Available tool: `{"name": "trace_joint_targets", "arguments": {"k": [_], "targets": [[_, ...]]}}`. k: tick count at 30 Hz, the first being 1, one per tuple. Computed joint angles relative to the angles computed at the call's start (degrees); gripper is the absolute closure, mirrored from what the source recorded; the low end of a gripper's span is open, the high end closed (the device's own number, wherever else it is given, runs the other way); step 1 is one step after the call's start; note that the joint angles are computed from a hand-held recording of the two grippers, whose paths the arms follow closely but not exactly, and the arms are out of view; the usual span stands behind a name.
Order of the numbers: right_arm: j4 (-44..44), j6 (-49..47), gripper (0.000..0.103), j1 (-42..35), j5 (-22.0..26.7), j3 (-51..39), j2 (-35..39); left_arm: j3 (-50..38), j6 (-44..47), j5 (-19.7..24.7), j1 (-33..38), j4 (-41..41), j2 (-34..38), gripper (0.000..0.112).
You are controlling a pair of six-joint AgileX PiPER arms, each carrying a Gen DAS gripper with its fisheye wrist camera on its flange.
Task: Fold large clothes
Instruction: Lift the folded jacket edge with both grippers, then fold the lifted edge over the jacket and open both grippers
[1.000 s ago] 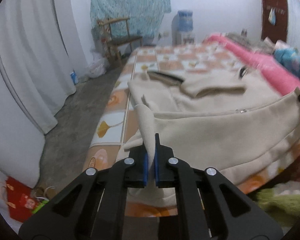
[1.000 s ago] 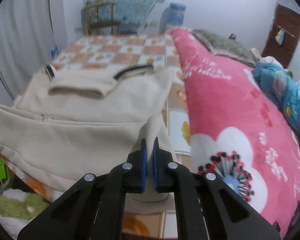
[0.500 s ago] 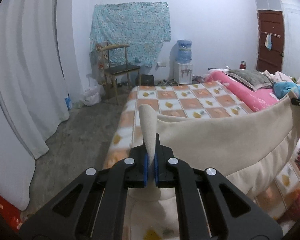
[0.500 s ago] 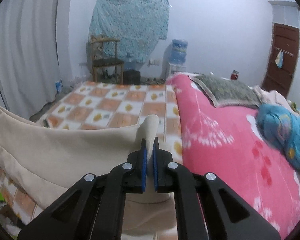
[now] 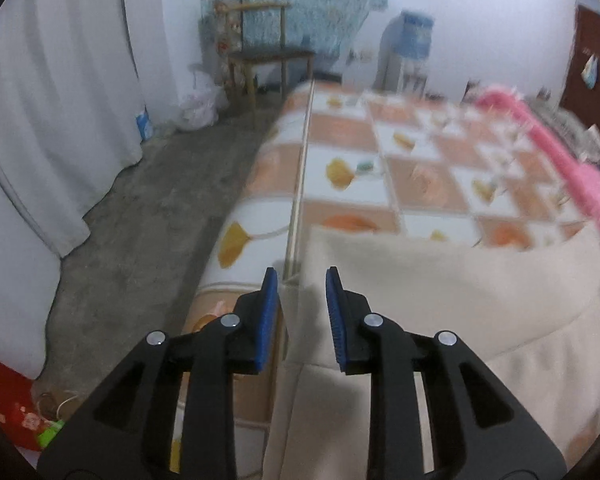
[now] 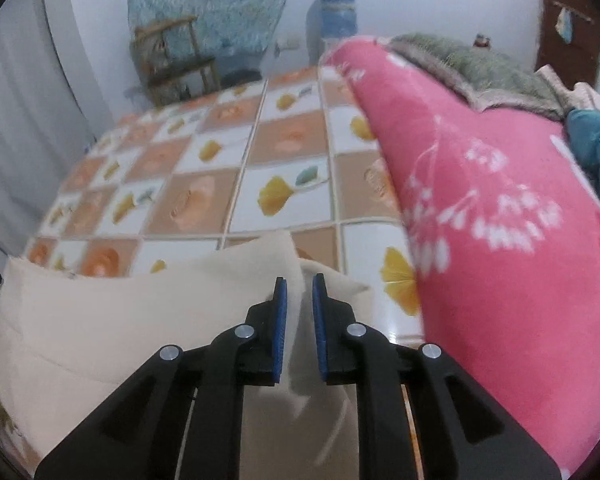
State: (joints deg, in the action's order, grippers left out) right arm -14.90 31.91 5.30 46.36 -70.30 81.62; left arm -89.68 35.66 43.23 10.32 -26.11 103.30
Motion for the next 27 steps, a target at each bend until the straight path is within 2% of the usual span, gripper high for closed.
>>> {"name": "trace_joint_targets", "arguments": {"k": [2,4,5,6,7,8,10,11,13,15,18,20,21,22,24,25,27], "targets": [[3.77,-3.36,0.083,-0.02,-0.88,0.92,-2.75,0.56,5.16,3.31,1.45,-6.43,-1.37,0.085],[11.43,-9.55,0.069,-1.28,-1.41,1.46,-3.68,0.23,9.46,10.18,2.54,-11.83,-1.47,0.074],[14.78,-12.2,0.069,-1.66,-1.96,2.26,-3.7,0.87,9.35,10.66,1.7,-12.0,-1.53,0.072],[15.84,-13.16,0.066,-1.7,-1.84,2.86,-3.41,1.85,8.6,10.59,0.77,-10.42,-1.37,0.063],[14.61,-12.18,0.066,-1.36,-0.34,3.14,-2.2,2.67,6.23,9.33,-0.79,-6.55,-0.55,0.058],[13.77,-11.02,0.066,-1.51,0.81,3.17,-1.13,2.8,2.19,7.82,-2.89,-2.08,0.45,0.058],[16.89,-10.55,0.07,-3.69,0.64,4.93,-1.51,3.83,-0.01,6.85,-3.2,-0.03,0.84,0.058],[16.27,-8.81,0.07,-3.52,1.85,4.79,-2.7,4.9,0.08,6.22,-2.84,0.09,-0.7,0.059],[8.29,-2.05,0.066,1.07,6.52,3.38,-6.2,7.04,1.11,5.77,-2.1,0.19,-4.77,0.059],[2.04,2.38,0.062,7.66,10.01,3.48,-10.82,10.67,8.48,7.73,0.75,-6.28,-9.47,0.055],[-0.61,5.36,0.055,14.16,12.01,6.22,-15.83,16.12,15.23,11.6,3.64,-10.33,-14.87,0.048],[-4.17,10.08,0.054,19.44,14.73,10.18,-17.86,19.87,14.54,10.33,2.82,-8.43,-16.44,0.043],[-4.08,12.0,0.054,19.92,15.61,13.45,-18.15,22.22,11.82,8.01,1.48,-4.76,-16.32,0.042],[-2.87,11.75,0.053,18.46,15.62,15.13,-17.37,24.01,9.38,5.9,0.66,-1.7,-15.45,0.041],[0.07,11.72,0.053,15.71,11.79,19.52,-20.14,25.04,8.25,5.83,1.95,-2.44,-15.36,0.04],[0.21,12.94,0.053,15.75,12.54,18.84,-21.26,24.68,7.07,6.23,2.3,-1.72,-15.88,0.04],[-5.87,20.03,0.052,22.23,19.83,13.7,-20.92,24.95,7.4,5.96,2.89,-1.2,-19.34,0.041]]}}
